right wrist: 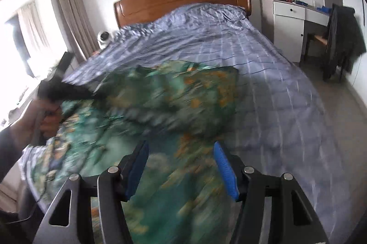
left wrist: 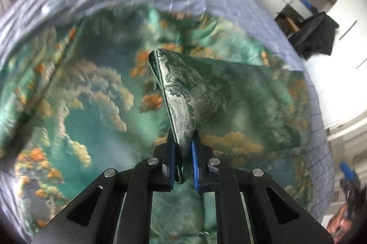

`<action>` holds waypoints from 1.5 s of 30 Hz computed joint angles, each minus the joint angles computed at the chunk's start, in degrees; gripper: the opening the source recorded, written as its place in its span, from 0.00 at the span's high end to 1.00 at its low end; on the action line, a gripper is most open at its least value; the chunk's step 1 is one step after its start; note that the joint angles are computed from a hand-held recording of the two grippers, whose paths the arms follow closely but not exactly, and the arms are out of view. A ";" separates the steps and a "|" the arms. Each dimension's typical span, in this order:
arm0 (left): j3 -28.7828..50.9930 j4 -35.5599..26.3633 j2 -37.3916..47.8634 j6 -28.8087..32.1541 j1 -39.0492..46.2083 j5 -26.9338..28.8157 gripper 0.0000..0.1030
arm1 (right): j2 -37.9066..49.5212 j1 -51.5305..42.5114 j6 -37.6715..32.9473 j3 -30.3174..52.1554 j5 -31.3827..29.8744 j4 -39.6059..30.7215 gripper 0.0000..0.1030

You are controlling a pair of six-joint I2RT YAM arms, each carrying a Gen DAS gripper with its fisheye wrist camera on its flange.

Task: Fold large clothes
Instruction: 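Grasp the other sleeve with the left gripper and fold it over the front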

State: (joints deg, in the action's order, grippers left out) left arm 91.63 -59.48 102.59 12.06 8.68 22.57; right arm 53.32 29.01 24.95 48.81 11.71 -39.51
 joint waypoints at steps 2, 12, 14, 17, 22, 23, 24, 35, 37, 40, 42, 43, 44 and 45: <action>-2.64 2.29 -0.13 -0.30 -0.29 -0.03 0.90 | 6.46 -6.98 -4.46 1.55 -5.56 3.40 0.41; -9.42 10.51 -0.88 -0.51 0.20 1.27 0.85 | 42.92 -16.42 -12.45 24.57 -13.23 11.88 0.51; -10.68 11.04 -1.55 -0.27 1.02 1.97 0.79 | 50.12 -16.64 -12.19 30.60 -13.20 10.49 0.51; -11.09 10.73 -2.51 -0.25 1.74 2.71 0.62 | 59.14 -17.48 -10.81 37.54 -13.91 7.05 0.51; -10.56 10.93 -3.29 -0.24 1.04 3.14 0.38 | 60.68 -16.94 -11.11 37.23 -13.11 7.76 0.51; -10.53 11.13 -3.14 -0.20 0.35 1.92 0.40 | 59.88 -17.07 -11.05 36.52 -13.44 7.99 0.51; -10.79 11.63 -2.93 -0.11 -0.52 0.02 0.45 | 59.22 -17.07 -10.88 35.92 -13.49 8.11 0.51; -14.46 16.57 -3.54 -0.01 -3.18 -4.92 0.51 | 39.63 -12.81 -13.88 18.13 -15.28 4.97 0.51; -15.11 17.54 -3.47 0.01 -3.46 -5.46 0.50 | 40.53 -12.33 -13.53 18.03 -15.20 3.17 0.51; -16.08 18.91 -3.66 0.12 -3.88 -6.16 0.50 | 43.80 -12.36 -13.27 18.35 -15.39 3.66 0.51; -16.62 19.53 -3.99 0.38 -4.00 -6.51 0.49 | 45.36 -12.27 -12.45 18.63 -15.07 4.68 0.51; -16.76 19.64 -4.22 0.52 -4.01 -6.56 0.49 | 45.97 -12.23 -12.11 18.91 -14.73 5.07 0.51; -17.05 19.67 -4.75 0.51 -3.89 -6.58 0.47 | 46.21 -12.19 -11.80 18.94 -14.47 5.38 0.50; -17.42 19.41 -5.54 0.33 -3.68 -6.49 0.46 | 45.98 -12.06 -11.18 18.55 -14.12 5.91 0.50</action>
State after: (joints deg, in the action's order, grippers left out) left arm 74.21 -40.07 97.05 12.39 5.00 16.09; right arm 99.30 16.95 13.77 67.36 -2.42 -33.60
